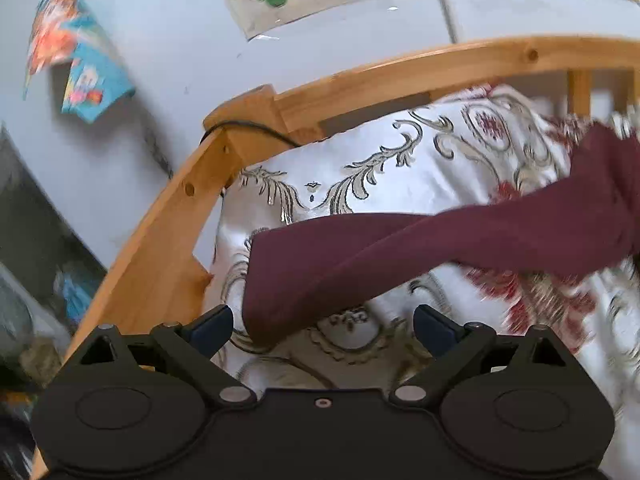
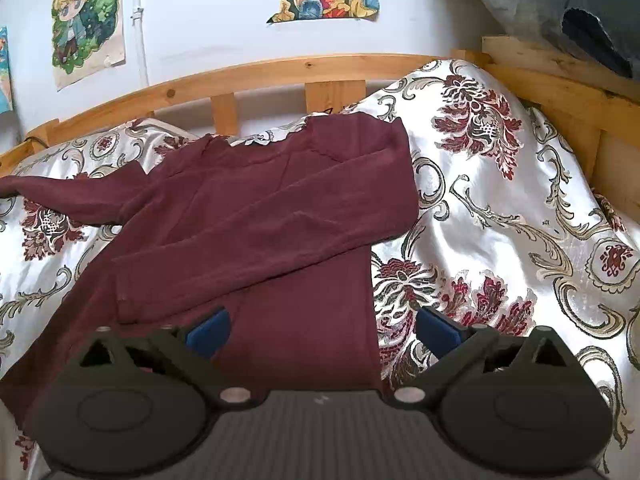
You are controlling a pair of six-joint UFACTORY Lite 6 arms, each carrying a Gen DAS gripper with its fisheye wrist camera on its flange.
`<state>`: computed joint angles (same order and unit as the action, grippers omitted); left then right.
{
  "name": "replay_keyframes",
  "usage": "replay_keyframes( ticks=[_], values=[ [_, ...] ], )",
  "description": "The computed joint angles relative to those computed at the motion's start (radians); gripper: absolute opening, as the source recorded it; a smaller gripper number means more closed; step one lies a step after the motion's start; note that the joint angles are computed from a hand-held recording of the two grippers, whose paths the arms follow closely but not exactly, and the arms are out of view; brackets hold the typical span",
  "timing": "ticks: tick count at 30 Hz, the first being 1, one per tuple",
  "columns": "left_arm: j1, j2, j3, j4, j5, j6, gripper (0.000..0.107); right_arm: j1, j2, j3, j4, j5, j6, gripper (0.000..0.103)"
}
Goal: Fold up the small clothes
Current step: 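Lay the sleeve flat on the shirt and open the right tool, then grasp the other sleeve with the left tool, fold it across, release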
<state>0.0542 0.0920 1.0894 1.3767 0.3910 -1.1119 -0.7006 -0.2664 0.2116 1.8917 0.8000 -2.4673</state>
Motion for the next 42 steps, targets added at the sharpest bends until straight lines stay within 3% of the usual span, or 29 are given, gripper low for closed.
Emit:
replay_keyframes(
  ticks=[3,5,6,8,9,10,15,17,20,22,27,31,35,38,42],
  values=[
    [-0.044,0.034,-0.020,0.244,0.106,-0.128,0.094,0.018,0.029,0.014,0.028,-0.020,-0.012,0.102],
    [-0.049,0.078,0.020,0.251,0.124,-0.088,0.088,0.027,0.051,0.027,0.033,-0.030,-0.002,0.102],
    [-0.047,0.106,0.061,0.192,0.121,-0.018,0.080,0.028,0.061,0.034,0.031,-0.031,0.005,0.102],
    [-0.043,0.133,0.117,0.035,0.112,0.141,0.055,0.028,0.070,0.039,0.036,-0.033,0.008,0.102],
    [-0.041,0.160,0.166,-0.056,0.128,0.233,0.028,0.027,0.070,0.038,0.041,-0.033,0.004,0.102],
    [-0.036,0.187,0.205,-0.129,0.141,0.308,0.008,0.025,0.067,0.035,0.043,-0.032,0.002,0.102],
    [-0.059,0.156,0.285,-0.433,0.205,0.663,0.004,0.007,0.063,0.036,0.019,-0.015,0.024,0.102],
    [-0.074,0.154,0.368,-0.629,0.299,0.872,0.004,0.001,0.058,0.035,0.003,-0.009,0.038,0.102],
    [-0.081,0.172,0.537,-0.943,0.513,1.099,0.004,-0.011,0.055,0.038,-0.027,0.004,0.062,0.102],
    [-0.087,0.163,0.595,-1.100,0.618,1.173,0.004,-0.020,0.049,0.038,-0.049,0.015,0.078,0.102],
    [-0.131,0.077,0.590,-1.385,0.706,1.226,0.004,-0.055,0.021,0.026,-0.099,0.044,0.112,0.103],
    [-0.268,0.042,0.578,-1.449,0.711,1.165,0.004,-0.099,0.030,0.043,-0.170,0.080,0.182,0.103],
    [-0.431,0.123,0.715,-1.455,0.743,1.124,0.004,-0.157,0.087,0.095,-0.268,0.119,0.287,0.103],
    [-0.542,0.246,0.899,-1.452,0.792,1.115,0.004,-0.198,0.150,0.148,-0.351,0.159,0.372,0.103],
    [-0.666,0.532,1.303,-1.445,0.893,1.089,0.004,-0.257,0.226,0.212,-0.463,0.254,0.443,0.103]
  ],
)
